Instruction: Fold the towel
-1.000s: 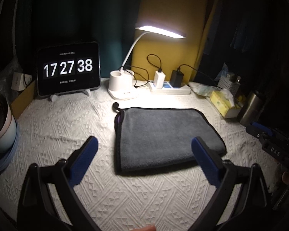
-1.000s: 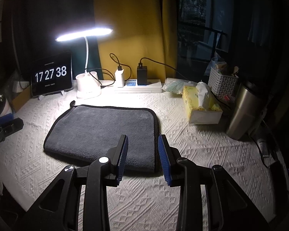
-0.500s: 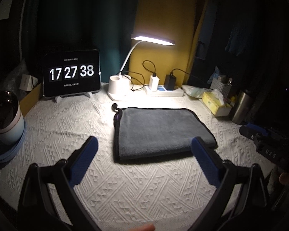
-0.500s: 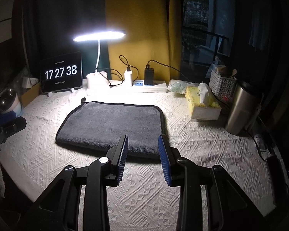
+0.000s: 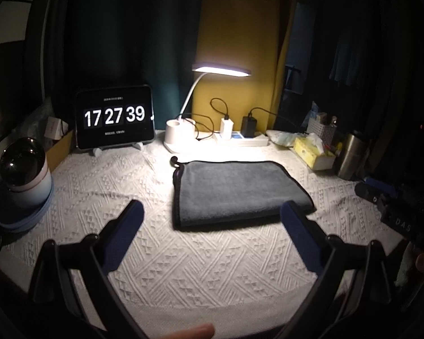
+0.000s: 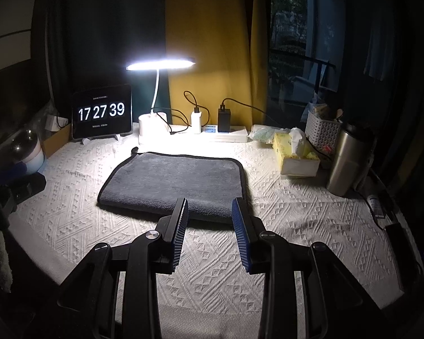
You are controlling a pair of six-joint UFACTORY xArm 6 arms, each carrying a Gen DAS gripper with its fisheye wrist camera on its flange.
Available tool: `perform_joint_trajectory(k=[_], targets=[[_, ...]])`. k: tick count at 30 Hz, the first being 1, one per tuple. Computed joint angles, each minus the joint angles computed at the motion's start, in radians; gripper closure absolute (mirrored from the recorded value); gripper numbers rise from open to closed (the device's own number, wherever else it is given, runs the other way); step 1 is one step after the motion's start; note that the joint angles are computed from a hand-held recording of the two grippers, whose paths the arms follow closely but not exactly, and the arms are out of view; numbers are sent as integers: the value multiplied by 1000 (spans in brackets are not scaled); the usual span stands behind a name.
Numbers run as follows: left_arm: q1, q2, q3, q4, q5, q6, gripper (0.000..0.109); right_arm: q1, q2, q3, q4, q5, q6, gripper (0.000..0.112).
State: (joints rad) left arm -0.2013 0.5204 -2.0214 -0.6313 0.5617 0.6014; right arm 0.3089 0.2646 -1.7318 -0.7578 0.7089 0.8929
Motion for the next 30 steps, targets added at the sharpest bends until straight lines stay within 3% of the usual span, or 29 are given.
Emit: perform_joint_trajectory(k=[10,18,30], targets=[[-13,-153,234,-184,-145,212,10,43,-90,113,-142,-37,165,78],[-10,-202,296,-270,-168,302,10,82,-163,190,-242,-9,272,78],[-9,-243,333,-411,-203,415,10,105,-212,249,-280,-4,314,78]])
